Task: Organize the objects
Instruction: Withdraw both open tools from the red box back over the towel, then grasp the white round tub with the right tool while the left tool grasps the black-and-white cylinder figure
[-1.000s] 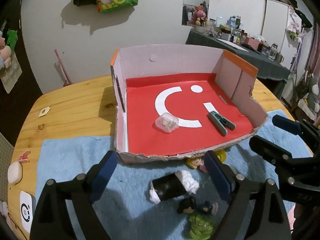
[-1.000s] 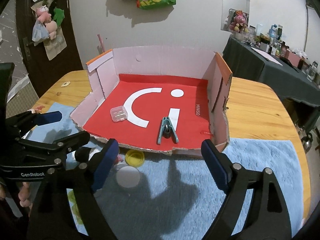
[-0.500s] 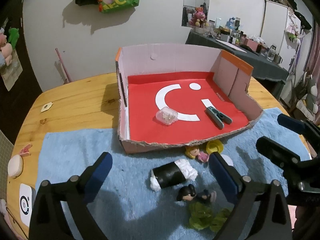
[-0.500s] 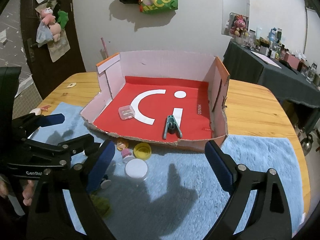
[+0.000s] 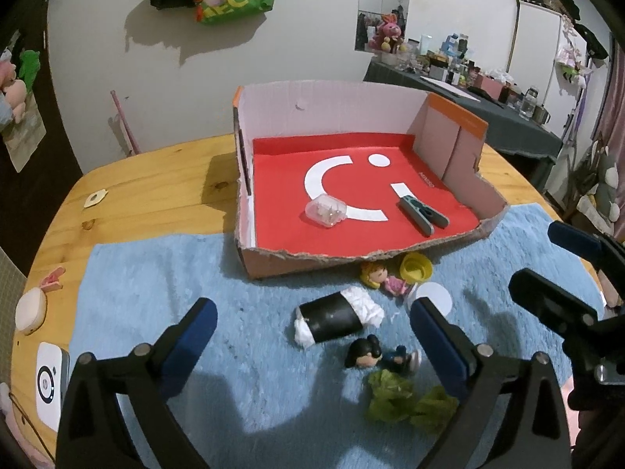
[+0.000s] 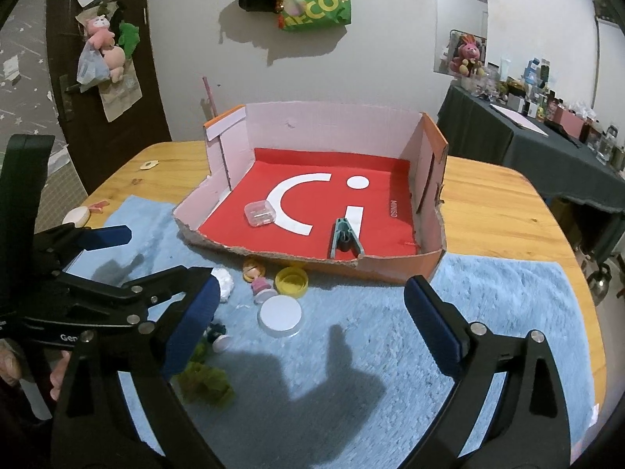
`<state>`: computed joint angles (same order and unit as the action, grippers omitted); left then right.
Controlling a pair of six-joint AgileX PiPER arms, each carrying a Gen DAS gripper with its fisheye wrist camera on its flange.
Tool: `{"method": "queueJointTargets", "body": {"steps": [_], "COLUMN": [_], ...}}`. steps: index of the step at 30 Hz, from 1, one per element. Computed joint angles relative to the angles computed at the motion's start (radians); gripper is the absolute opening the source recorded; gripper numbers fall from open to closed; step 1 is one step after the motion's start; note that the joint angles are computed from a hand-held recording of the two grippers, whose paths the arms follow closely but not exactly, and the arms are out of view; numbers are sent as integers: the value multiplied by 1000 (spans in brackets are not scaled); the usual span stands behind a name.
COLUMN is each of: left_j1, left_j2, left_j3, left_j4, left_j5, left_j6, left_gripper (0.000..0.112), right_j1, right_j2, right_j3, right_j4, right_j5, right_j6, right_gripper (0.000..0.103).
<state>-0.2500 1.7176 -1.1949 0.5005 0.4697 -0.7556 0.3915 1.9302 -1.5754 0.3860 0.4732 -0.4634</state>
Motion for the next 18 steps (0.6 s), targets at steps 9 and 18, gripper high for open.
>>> {"method": "queueJointTargets", "body": {"steps": [9,18], "left_j1": [-1,-3], "left_j2": [-34,-69], "left_j3": [53,113], "left_j4": [21,57], "left_j5": [-19,-45], "left_j6": [-31,-79], "left_gripper": [102,102], "right_j1": [15,25], "right_j2": [-37,-61], "right_j3": [58,102], "right_j4": [-10,-15], "right_j5": [-28,-51], "right_j6": [7,3], "right_gripper": [97,96]}}
